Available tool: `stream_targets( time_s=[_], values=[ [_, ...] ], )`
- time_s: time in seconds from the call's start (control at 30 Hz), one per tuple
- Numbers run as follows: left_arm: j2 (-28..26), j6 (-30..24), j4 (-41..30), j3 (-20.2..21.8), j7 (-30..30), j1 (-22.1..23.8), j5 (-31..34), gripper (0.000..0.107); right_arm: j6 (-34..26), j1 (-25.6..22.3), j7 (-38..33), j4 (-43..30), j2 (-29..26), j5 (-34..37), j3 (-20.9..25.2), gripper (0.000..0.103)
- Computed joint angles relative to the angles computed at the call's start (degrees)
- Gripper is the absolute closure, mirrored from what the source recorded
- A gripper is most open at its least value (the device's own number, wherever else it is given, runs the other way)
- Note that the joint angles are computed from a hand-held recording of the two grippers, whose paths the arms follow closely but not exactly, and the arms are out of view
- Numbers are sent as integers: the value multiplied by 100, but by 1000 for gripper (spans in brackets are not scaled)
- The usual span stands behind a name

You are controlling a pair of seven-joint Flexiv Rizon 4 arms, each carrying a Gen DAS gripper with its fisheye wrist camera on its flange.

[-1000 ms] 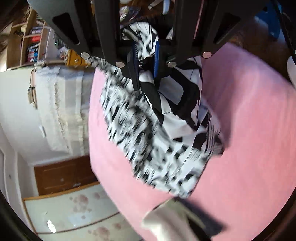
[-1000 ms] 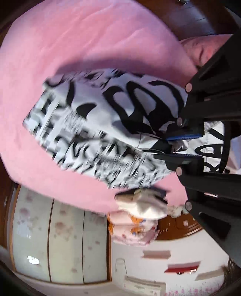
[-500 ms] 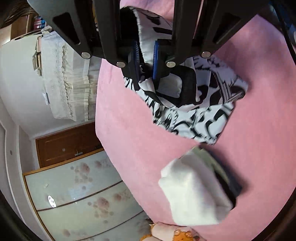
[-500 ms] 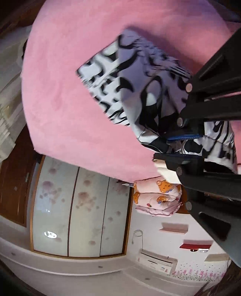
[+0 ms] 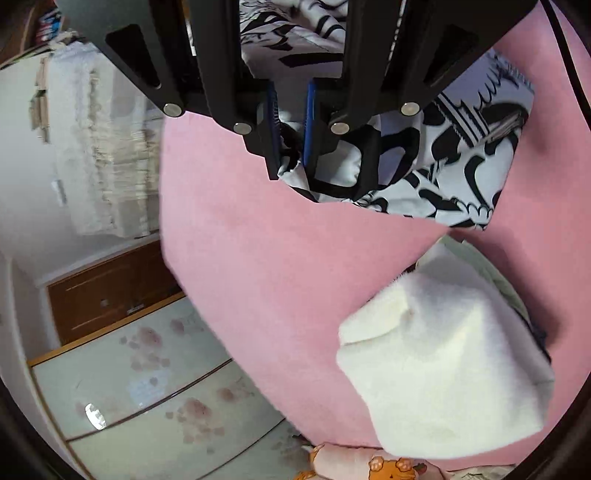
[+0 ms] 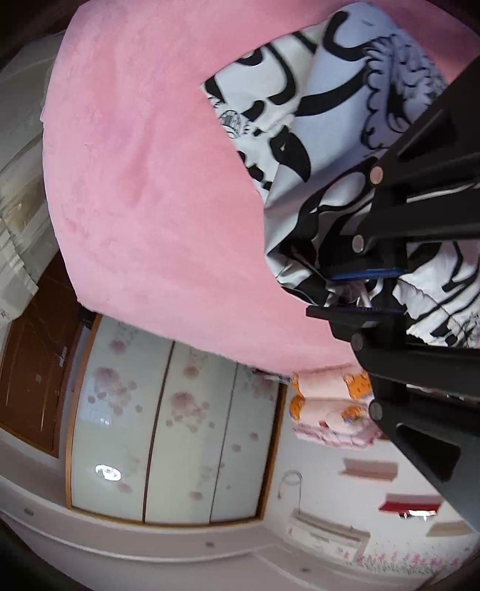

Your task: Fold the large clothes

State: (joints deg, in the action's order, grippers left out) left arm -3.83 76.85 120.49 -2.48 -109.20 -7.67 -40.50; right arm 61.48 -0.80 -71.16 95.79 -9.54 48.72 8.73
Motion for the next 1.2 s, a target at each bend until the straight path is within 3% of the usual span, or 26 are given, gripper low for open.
stream_targets(
  time_s=[0.07, 0.2, 0.37, 0.53, 0.6, 0.73, 0.77, 0.9, 1.1, 1.2],
  values=[
    [-281, -191, -224, 53, -236, 77, 335, 98, 78, 123, 194, -143, -307, -307, -53, 92],
    [-700, -327, -471, -8, -315, 235, 406, 98, 187, 229, 645, -338, -784, -1003, -38, 92],
    [-1266, -970, -1025, 186, -831, 336, 1333, 97, 135, 339, 1168, -514, -1268, -1985, -45, 91],
    [-1858, -2348, -2202, 680, -1645, 121, 3072, 88, 41, 517, 1599, -672, -1704, -3143, -179, 84],
    [-1923, -2524, -2453, 726, -1785, 73, 3474, 83, 192, 651, 1729, -646, -1743, -3658, -297, 84],
    [-1860, -2791, -2923, 822, -1916, -156, 4423, 43, 112, 518, 1226, -819, -1732, -3969, 27, 84],
    [-1819, -2760, -2928, 779, -1861, -162, 4507, 39, 85, 492, 1131, -827, -1703, -3950, 91, 84],
    [-1579, -2557, -2656, 332, -1012, -43, 4126, 39, -120, 286, 339, -865, -1476, -3437, 563, 84],
    [-1288, -2428, -2009, -143, 158, -111, 3133, 40, -596, 56, -1025, -658, -1092, -2067, 1118, 84],
    [-1133, -2320, -1663, -304, 479, -310, 2771, 52, -762, 239, -1405, -350, -827, -1913, 1114, 84]
  ],
)
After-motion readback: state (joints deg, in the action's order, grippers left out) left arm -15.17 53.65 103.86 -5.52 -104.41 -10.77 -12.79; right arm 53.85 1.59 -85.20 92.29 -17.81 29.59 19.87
